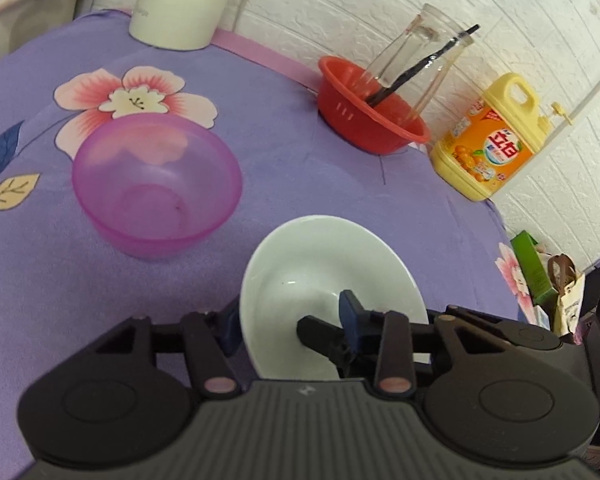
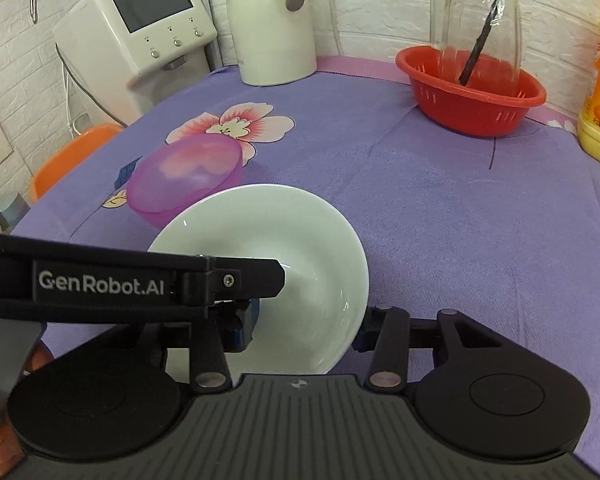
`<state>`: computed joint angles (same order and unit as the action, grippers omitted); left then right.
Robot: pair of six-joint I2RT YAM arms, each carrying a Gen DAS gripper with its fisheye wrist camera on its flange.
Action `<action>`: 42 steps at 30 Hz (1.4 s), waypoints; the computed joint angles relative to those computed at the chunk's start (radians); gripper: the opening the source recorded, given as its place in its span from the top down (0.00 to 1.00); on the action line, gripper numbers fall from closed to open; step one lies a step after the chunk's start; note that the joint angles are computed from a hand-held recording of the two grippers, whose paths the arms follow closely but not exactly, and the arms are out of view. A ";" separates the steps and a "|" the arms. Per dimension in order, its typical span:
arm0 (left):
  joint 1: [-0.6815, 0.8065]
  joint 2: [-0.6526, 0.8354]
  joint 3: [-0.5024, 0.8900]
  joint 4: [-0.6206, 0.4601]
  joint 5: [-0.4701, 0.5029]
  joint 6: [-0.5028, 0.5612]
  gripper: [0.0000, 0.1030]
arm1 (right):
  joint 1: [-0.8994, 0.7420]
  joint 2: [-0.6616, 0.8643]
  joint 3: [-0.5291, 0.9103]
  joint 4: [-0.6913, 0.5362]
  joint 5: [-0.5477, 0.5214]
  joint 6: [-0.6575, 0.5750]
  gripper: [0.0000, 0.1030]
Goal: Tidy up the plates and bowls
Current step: 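Carry the white bowl with the left tool and lower it into the steel bowl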
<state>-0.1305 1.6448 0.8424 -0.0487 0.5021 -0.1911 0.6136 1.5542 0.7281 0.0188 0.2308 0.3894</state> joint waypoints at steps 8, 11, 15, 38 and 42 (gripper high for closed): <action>0.022 -0.268 -0.138 -0.117 0.074 0.047 0.69 | 0.186 -0.172 -0.006 -0.235 0.180 0.130 0.19; 0.035 -0.409 -0.213 -0.180 0.128 0.052 0.70 | 0.310 -0.232 0.008 -0.378 0.291 0.240 0.18; 0.040 -0.621 -0.306 -0.316 0.187 0.077 0.70 | 0.523 -0.270 0.036 -0.607 0.441 0.490 0.17; -0.211 -1.213 -0.587 -0.611 0.036 0.067 0.67 | 1.079 -0.078 -0.001 -0.927 0.564 1.399 0.15; -0.165 -1.262 -0.574 -0.636 0.068 0.108 0.21 | 1.133 -0.098 -0.002 -0.995 0.599 1.516 0.14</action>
